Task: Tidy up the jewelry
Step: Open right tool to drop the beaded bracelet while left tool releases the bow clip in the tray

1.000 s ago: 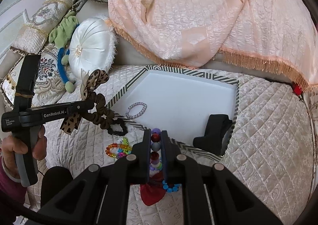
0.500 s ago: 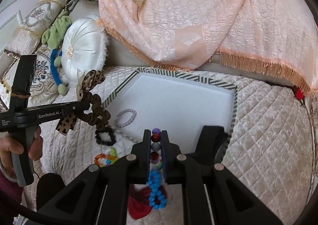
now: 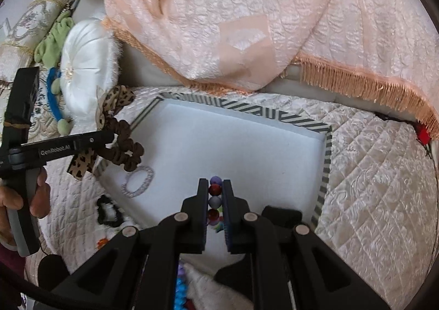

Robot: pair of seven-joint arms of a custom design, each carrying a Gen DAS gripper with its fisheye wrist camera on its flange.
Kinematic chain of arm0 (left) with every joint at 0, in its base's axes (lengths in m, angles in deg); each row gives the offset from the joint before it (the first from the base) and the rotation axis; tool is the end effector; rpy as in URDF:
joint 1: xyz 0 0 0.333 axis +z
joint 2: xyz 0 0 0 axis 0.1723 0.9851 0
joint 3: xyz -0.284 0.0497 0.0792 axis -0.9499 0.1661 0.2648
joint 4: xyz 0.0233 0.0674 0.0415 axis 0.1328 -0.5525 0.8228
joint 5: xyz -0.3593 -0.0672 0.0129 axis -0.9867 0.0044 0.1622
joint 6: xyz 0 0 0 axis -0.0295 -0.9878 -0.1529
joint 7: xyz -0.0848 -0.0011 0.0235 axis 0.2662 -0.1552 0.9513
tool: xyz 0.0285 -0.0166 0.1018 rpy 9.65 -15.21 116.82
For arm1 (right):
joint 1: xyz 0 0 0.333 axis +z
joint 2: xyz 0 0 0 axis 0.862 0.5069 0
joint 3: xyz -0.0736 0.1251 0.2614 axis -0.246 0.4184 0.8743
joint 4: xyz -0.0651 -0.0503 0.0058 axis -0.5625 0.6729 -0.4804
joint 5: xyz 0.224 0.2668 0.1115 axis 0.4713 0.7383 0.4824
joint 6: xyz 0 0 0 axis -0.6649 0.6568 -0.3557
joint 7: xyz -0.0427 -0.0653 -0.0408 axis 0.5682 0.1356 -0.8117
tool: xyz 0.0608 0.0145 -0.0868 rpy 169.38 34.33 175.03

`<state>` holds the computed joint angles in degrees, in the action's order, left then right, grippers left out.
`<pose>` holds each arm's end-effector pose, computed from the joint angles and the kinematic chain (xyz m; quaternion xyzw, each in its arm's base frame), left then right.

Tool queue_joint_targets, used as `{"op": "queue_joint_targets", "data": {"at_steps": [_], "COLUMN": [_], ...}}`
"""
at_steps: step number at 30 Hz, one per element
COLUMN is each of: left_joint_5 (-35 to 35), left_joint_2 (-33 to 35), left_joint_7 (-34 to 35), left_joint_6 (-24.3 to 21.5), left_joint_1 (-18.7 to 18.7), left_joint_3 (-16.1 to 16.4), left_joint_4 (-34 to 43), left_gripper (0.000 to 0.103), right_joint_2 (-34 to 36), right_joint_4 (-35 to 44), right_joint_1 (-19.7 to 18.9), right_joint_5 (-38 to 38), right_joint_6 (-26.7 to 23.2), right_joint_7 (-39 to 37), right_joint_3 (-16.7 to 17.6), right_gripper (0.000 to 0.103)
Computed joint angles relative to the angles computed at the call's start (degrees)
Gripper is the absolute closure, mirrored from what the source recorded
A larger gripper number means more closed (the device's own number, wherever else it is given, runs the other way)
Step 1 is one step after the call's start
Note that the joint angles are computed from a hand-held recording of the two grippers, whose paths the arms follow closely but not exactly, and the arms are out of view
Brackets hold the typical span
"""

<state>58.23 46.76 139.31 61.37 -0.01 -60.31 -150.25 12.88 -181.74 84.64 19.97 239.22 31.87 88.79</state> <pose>0.4191 -0.0866 0.5444 -0.7046 0.6455 -0.2671 0.1242 0.4182 0.2546 0.5408 -0.7527 0.5552 -0.0171 0.3535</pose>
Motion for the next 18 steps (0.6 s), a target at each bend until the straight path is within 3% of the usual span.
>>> {"op": "queue_joint_targets", "data": {"at_steps": [11, 14, 18], "left_joint_5": [0.7, 1.5, 5.0], "left_joint_2": [6.1, 6.0, 5.4], "left_joint_7": [-1.7, -2.0, -3.5], "left_joint_6": [1.3, 1.2, 0.8], "left_joint_1": [2.3, 2.7, 3.7], "left_joint_3": [-1.0, -1.3, -2.5], "left_joint_4": [0.9, 0.5, 0.0], "left_gripper": [0.088, 0.080, 0.073], "right_joint_2": [6.6, 6.7, 5.9], "right_joint_4": [0.3, -0.8, -2.1], "right_joint_1": [-4.7, -5.1, -4.7], "right_joint_5": [-10.6, -12.7, -11.5], "right_joint_6": [1.7, 2.6, 3.3], "right_joint_7": [9.6, 11.7, 12.3], "right_joint_3": [0.5, 0.5, -0.1], "right_gripper": [0.094, 0.094, 0.080]}}
